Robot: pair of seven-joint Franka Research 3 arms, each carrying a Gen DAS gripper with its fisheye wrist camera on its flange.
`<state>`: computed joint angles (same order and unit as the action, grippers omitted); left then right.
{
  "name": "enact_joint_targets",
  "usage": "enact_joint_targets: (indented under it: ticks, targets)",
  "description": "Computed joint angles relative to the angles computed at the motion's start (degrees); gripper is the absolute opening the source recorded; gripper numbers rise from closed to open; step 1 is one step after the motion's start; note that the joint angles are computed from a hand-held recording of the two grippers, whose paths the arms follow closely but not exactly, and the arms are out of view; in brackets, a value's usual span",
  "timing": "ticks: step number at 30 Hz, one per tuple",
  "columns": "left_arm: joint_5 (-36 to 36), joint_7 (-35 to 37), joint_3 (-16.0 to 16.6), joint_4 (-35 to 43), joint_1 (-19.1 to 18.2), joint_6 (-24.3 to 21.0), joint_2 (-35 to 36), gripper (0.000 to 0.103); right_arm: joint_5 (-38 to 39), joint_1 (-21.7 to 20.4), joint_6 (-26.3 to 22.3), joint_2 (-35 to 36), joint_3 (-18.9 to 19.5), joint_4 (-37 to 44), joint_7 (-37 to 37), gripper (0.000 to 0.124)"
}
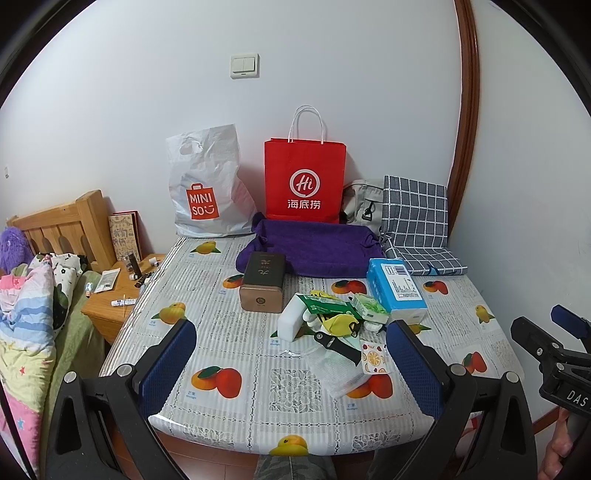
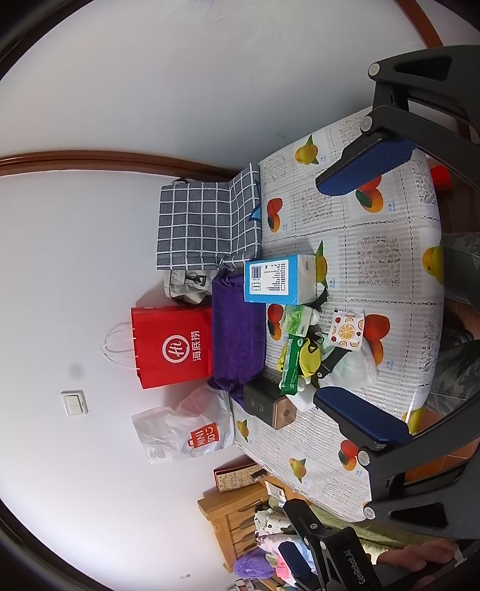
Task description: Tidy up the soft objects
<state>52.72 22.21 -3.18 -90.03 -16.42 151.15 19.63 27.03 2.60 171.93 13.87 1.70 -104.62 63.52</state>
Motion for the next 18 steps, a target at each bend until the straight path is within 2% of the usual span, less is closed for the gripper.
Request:
enact_joint_targets:
  ticks: [15,18]
  targets:
    - [-0.5,1.1,-0.1,0.8,-0.2,-0.1,0.8,0.103,-0.5,0.5,1.9,0.6,-0.3,-0.1,0.6,0.102]
    - [-2.1,2.9,-0.2,2.4,0.0,-0.8,2.5,0.103,0.7,-0.6,1.3,1.8,0.9,1.0,-0.4,0.102]
